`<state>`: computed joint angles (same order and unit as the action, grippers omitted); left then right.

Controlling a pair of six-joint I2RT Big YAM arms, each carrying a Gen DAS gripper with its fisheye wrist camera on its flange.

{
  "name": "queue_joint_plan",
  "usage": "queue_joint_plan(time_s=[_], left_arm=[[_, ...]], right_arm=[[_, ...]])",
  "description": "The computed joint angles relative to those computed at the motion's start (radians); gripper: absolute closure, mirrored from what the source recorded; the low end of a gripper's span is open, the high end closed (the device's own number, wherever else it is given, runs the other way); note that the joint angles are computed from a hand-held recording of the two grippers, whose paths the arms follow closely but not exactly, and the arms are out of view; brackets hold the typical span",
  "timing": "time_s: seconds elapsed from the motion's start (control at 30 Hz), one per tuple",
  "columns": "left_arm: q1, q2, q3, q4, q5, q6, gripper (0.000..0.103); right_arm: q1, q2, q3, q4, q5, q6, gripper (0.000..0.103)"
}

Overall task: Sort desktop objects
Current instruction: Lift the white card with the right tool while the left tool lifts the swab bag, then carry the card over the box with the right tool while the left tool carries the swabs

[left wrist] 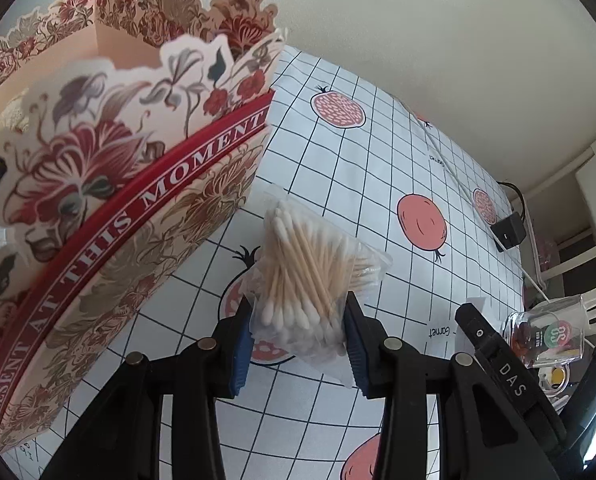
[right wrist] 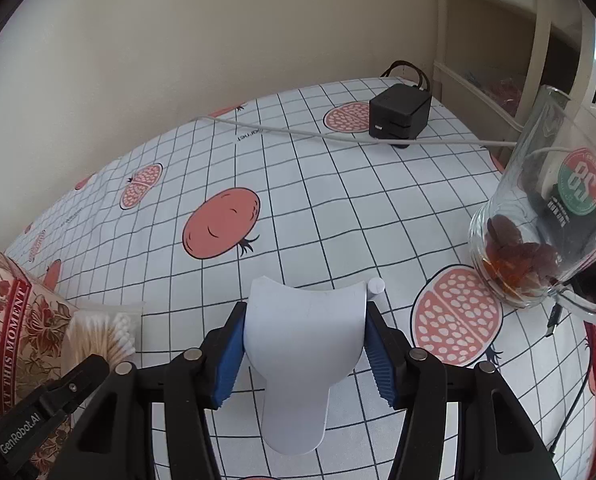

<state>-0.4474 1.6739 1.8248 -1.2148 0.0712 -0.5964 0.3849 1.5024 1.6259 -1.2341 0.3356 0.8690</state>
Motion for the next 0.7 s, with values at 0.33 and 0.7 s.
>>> queue_joint_plan(time_s=[0.33,0.7], left_arm=[[-0.03,-0.025,0.054,0.02,-0.076,0.041,0.06],[-0.044,-0.068,0.109,0.061,-0.129,0.092,0.06]], right_arm=[[0.0,-0.068,0.028,0.072,0.017,-0.019,0.044],[0.019,-0.115,0.084,0.139,0.063,-0.042,0.044]])
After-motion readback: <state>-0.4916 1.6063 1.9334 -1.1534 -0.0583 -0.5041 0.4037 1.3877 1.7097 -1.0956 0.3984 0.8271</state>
